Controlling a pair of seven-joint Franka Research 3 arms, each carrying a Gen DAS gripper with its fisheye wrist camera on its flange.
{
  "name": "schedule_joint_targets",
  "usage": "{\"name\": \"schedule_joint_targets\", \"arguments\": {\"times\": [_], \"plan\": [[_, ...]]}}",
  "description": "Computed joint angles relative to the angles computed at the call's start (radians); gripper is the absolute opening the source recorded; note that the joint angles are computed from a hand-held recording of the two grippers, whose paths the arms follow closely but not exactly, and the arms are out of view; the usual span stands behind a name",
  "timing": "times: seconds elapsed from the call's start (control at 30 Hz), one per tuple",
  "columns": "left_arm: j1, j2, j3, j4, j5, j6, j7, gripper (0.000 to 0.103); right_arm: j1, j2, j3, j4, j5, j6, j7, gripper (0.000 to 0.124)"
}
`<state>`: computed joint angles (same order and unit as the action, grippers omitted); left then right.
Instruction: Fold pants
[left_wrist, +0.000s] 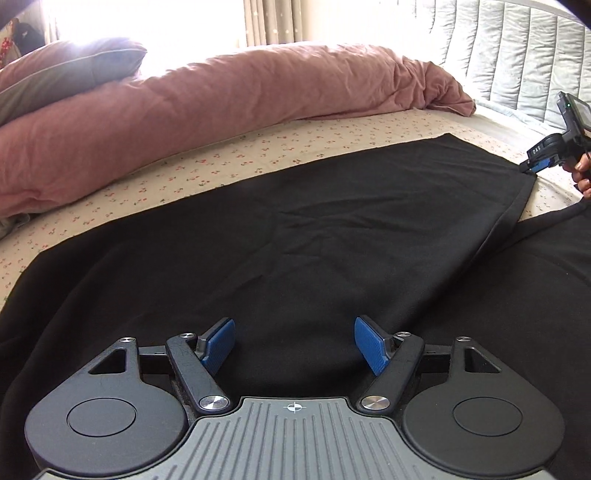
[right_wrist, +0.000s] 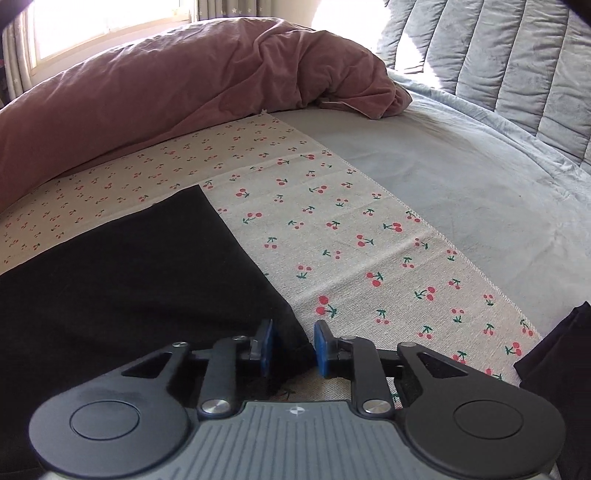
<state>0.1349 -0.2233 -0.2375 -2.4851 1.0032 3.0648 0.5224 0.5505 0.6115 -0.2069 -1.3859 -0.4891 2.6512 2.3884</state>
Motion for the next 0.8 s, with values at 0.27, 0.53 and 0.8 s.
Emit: {"name": "schedule_joint_targets", "arguments": {"times": [0.27,0.53,0.8], "plan": [[0.136,-0.092,-0.071,-0.01,0.451,-0.013,-0.544,0.08,-0.029,-0.083,0.109,-0.125,0.06,0.186,-0.14,0.052],[-0.127,-0.242,0.157,-0.216,0.011,-0.06,-0.012,0.081,0.086,-0.08,-0.007,-0.156,0.09,0.127,-0.13,0.055],[0.022,-0.523,0.095,-0.355,-0.095,-0.127,0.001,0.081,0.05,-0.167,0.09,-0.218,0.086,0.123,-0.1,0.065]]}}
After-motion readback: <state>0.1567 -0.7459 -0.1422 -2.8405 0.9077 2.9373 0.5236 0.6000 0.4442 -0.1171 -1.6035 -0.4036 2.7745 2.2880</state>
